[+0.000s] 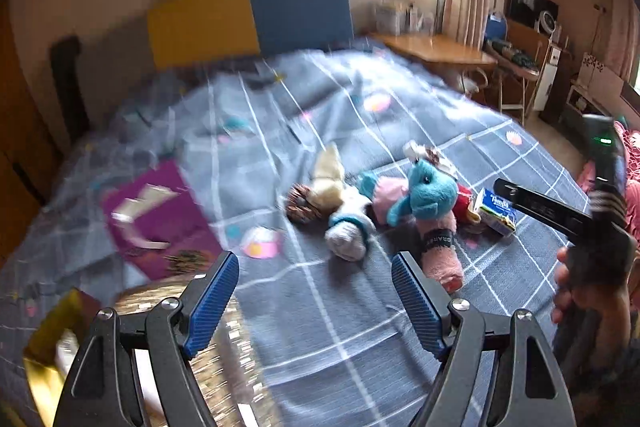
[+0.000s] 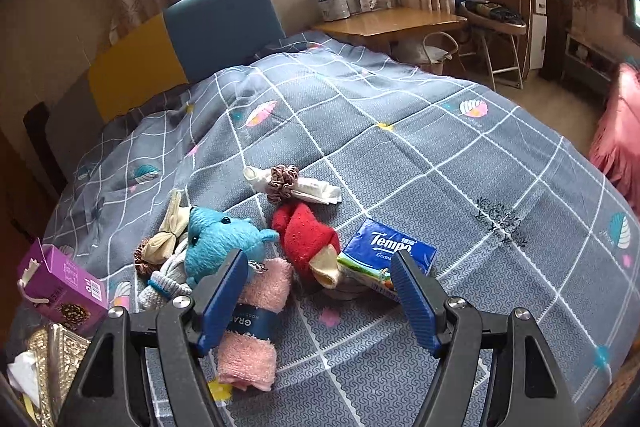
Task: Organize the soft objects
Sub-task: 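Move the left gripper to the white knit sock and grasp it, then carry the sock to the gold tray with the left gripper while the right gripper grasps the beige mesh roll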
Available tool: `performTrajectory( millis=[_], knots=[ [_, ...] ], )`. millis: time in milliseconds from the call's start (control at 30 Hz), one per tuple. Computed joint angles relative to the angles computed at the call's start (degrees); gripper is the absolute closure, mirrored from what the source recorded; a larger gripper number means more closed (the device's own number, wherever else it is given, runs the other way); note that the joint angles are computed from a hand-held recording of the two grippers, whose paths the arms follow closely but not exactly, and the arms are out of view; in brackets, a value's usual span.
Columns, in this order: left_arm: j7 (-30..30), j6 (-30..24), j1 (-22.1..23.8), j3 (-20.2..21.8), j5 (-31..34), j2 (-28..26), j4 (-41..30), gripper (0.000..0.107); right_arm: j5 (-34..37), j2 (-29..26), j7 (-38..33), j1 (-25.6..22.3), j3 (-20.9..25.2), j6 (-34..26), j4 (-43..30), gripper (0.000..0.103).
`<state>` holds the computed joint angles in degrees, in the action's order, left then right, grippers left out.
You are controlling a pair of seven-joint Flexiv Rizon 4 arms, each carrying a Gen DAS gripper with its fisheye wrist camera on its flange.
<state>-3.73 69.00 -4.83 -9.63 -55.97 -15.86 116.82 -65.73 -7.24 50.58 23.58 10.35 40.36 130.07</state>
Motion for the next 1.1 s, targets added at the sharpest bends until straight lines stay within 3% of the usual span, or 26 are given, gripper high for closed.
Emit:
performTrajectory(
  millis=[100, 233, 467, 667, 800, 900, 1100],
  knots=[
    [-10.97, -0.93, -1.96, 2.08, 11.35, -4.89, -4.35, 0.033, -0.77, 0.2, 0.89, -0.26, -0.14, 0.98, 0.31, 0.028],
    [-20.31, -2.07, -3.47, 3.59, 22.25, -10.74, -9.95, 0.036, -1.66, 0.45, 1.91, -0.82, -0.31, 2.65, 0.8, 0.027],
    [-27.22, -5.0, -2.77, 1.83, 32.1, -17.23, -16.82, 0.037, -4.02, 0.74, 5.17, -2.49, -0.94, 7.33, 2.12, 0.027],
    [-29.95, -7.11, -2.65, 0.27, 35.13, -20.56, -20.09, 0.039, -5.65, 0.52, 6.77, -3.79, -1.49, 10.84, 2.74, 0.027],
    [-30.7, -7.11, -2.61, -0.11, 36.87, -21.63, -20.46, 0.069, -5.73, 0.06, 6.66, -4.07, -1.65, 11.75, 2.62, 0.027],
    [-29.5, -7.41, -0.46, -1.79, 35.05, -19.41, -17.84, 0.076, -5.47, 0.23, 6.74, -4.0, -1.57, 11.3, 2.81, 0.027],
    [-24.2, -8.24, 3.02, -3.2, 30.2, -13.09, -11.75, 0.076, -6.07, 0.48, 6.56, -3.68, -1.33, 10.09, 2.59, 0.027]
  ],
)
